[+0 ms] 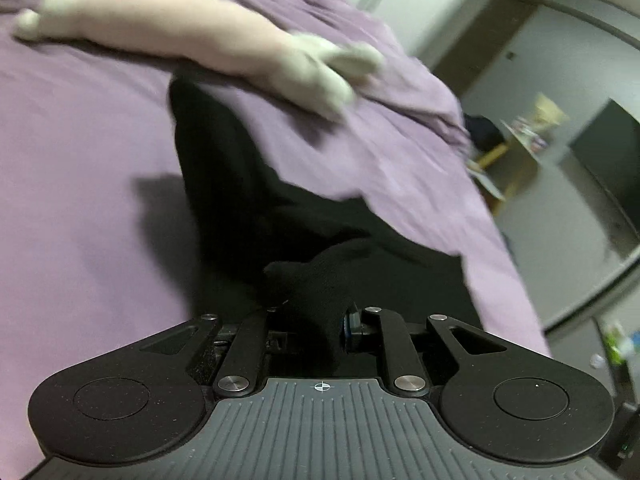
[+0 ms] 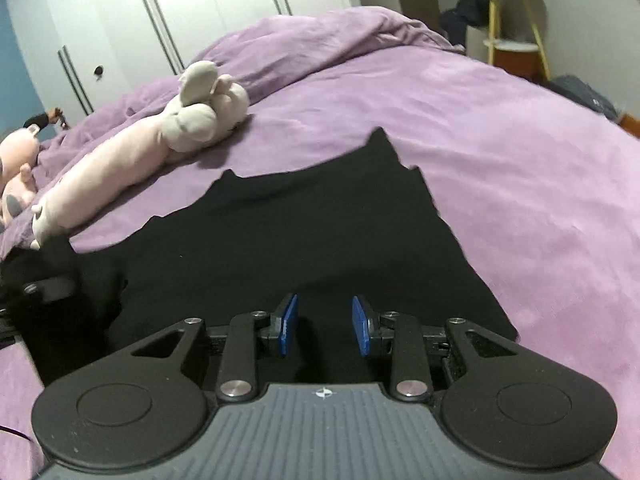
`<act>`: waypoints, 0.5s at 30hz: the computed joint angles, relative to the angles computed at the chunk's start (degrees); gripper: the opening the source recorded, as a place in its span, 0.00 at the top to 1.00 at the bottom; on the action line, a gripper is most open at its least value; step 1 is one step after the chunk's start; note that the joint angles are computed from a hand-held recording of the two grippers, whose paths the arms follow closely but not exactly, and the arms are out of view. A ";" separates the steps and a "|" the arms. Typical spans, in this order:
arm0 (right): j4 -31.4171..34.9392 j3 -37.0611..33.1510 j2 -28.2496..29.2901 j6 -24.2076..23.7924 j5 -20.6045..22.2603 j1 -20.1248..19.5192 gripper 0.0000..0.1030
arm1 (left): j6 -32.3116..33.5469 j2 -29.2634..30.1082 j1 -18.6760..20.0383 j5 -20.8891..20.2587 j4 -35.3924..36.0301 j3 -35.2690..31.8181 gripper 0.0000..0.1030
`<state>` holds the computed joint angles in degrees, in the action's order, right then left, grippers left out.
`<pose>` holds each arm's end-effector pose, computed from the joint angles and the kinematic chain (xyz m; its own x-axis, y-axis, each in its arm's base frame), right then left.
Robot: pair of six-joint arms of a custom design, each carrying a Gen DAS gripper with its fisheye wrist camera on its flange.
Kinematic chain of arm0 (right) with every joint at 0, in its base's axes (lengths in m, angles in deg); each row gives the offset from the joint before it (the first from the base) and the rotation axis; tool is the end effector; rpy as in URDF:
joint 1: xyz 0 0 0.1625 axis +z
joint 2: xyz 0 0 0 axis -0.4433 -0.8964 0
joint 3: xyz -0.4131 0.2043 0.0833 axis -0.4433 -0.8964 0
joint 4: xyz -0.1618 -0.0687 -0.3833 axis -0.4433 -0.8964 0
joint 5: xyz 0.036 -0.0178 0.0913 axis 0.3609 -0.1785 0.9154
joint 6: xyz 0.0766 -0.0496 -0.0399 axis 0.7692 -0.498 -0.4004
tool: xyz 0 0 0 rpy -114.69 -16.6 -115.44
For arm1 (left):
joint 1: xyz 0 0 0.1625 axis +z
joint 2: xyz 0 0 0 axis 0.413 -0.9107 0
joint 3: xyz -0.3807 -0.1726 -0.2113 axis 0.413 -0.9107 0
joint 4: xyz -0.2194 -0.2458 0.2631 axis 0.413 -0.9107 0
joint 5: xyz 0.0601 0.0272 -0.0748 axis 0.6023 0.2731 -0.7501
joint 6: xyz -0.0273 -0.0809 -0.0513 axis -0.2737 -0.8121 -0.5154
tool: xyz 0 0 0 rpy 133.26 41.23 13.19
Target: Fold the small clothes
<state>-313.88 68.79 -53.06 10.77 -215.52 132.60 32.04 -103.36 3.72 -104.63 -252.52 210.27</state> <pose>0.1590 -0.3046 0.2134 -0.8472 0.2415 0.4732 -0.2440 0.6144 -0.7503 -0.2526 -0.3533 0.2001 -0.9720 0.0999 -0.2128 0.2094 0.7795 -0.5904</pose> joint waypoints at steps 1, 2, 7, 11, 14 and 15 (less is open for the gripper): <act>0.06 0.31 -0.26 0.05 0.02 -0.15 0.72 | 0.66 2.04 0.04 -1.16 -1.92 0.11 0.82; 0.31 0.62 -0.65 0.02 0.29 -0.42 0.72 | 0.05 3.91 0.19 -2.10 -1.78 -0.09 0.82; 2.70 0.99 -2.75 -1.57 2.82 -1.77 0.72 | -3.18 5.41 1.77 -8.59 -7.53 3.24 0.73; 3.70 1.39 -3.83 -0.32 6.25 -2.46 0.72 | -4.05 -0.11 2.27 -13.95 -8.51 6.04 0.65; 5.28 1.30 -4.80 1.59 9.32 -2.59 0.70 | -7.48 -5.41 -0.41 -11.71 -8.47 8.49 0.62; 5.60 1.34 -5.08 2.14 10.94 -2.81 0.66 | -8.62 -6.27 -1.32 -9.30 -7.64 8.51 0.61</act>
